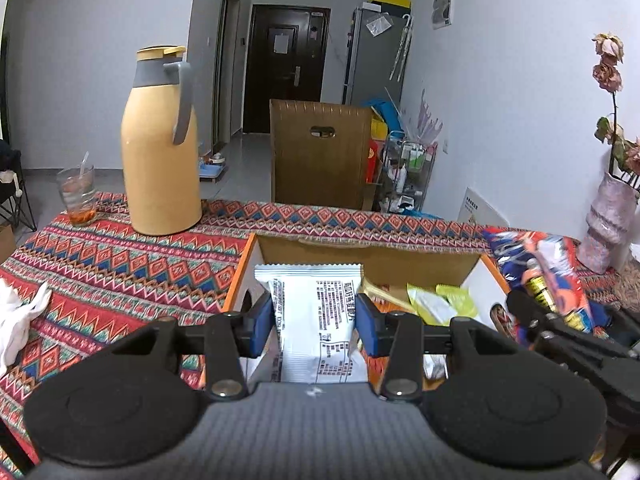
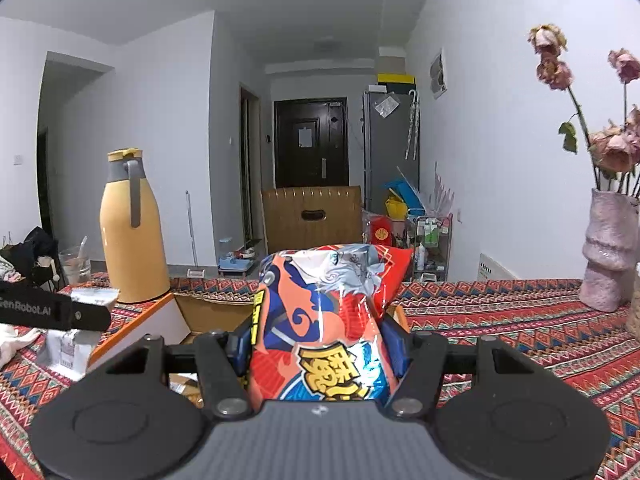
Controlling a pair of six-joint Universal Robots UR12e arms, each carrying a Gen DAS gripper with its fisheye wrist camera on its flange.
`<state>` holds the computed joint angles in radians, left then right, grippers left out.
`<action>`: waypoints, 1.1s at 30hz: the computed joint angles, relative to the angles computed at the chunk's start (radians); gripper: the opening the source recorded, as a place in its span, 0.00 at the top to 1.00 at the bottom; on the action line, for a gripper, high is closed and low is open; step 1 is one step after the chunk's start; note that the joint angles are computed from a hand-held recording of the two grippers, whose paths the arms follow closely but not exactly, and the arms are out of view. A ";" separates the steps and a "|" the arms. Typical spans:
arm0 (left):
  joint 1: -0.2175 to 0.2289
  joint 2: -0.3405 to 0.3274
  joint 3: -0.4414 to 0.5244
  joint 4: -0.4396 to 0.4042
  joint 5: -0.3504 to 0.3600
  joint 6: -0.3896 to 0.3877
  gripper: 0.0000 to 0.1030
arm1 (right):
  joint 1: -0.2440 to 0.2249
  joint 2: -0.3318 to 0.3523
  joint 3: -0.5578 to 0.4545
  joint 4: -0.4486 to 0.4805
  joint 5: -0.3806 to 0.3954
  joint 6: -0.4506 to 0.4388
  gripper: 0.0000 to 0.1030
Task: Organize snacks
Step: 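Carry the white packet into the box with the left gripper while the right carries the bag, then open both grippers to drop the packet and bag into the box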
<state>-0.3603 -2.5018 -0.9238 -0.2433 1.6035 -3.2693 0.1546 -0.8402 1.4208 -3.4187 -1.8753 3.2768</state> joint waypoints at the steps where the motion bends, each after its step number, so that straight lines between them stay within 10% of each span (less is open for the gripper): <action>1: -0.001 -0.011 0.018 -0.005 0.004 0.000 0.57 | -0.002 0.009 -0.016 0.013 0.002 0.006 0.41; 19: 0.001 -0.110 0.126 -0.039 0.010 0.006 0.56 | -0.025 0.088 -0.095 0.090 0.034 0.093 0.42; 24: 0.001 -0.100 0.097 0.018 0.017 -0.009 0.25 | -0.026 0.086 -0.092 0.100 0.033 0.101 0.36; 28: 0.001 -0.091 0.066 0.099 0.020 -0.017 0.00 | -0.029 0.081 -0.077 0.080 0.031 0.111 0.10; 33: 0.000 -0.089 0.065 0.105 0.024 -0.026 0.00 | -0.028 0.076 -0.061 0.040 0.015 0.120 0.00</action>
<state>-0.3607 -2.5913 -0.8586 -0.1382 1.6272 -3.2952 0.1264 -0.7644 1.3599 -3.3787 -1.8603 3.3965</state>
